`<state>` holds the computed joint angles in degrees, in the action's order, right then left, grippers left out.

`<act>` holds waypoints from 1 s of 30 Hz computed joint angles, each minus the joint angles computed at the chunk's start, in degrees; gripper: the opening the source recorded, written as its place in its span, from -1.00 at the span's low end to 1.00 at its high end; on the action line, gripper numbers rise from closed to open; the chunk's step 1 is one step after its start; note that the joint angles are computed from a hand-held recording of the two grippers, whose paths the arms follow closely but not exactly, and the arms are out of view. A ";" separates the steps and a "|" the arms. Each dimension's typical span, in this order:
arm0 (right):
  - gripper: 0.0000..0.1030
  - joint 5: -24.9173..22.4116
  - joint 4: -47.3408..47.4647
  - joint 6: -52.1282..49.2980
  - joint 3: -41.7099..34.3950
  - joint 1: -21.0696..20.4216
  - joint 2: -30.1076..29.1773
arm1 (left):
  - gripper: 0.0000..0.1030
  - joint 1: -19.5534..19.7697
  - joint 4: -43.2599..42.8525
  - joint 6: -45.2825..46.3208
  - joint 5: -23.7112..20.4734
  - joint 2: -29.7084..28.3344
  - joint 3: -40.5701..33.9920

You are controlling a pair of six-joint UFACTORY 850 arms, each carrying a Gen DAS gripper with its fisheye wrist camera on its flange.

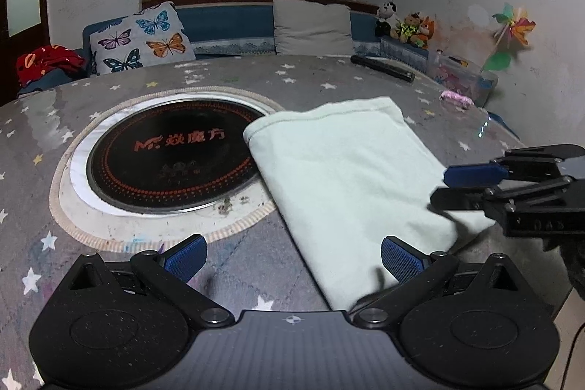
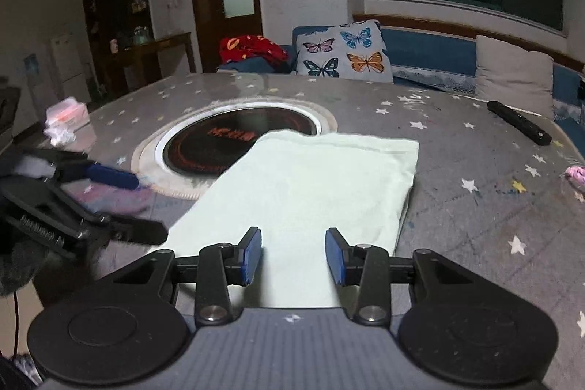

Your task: Fold clothes

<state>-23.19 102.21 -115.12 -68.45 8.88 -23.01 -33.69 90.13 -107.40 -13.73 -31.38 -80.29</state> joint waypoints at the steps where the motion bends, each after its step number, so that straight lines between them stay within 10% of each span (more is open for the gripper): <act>1: -0.25 0.56 -1.44 1.47 0.08 0.05 -0.17 | 1.00 -0.09 -1.05 1.46 0.09 -0.06 0.05; 30: -0.21 0.11 3.04 1.32 3.36 -1.11 0.90 | 1.00 -1.74 0.61 1.12 -9.23 0.21 2.88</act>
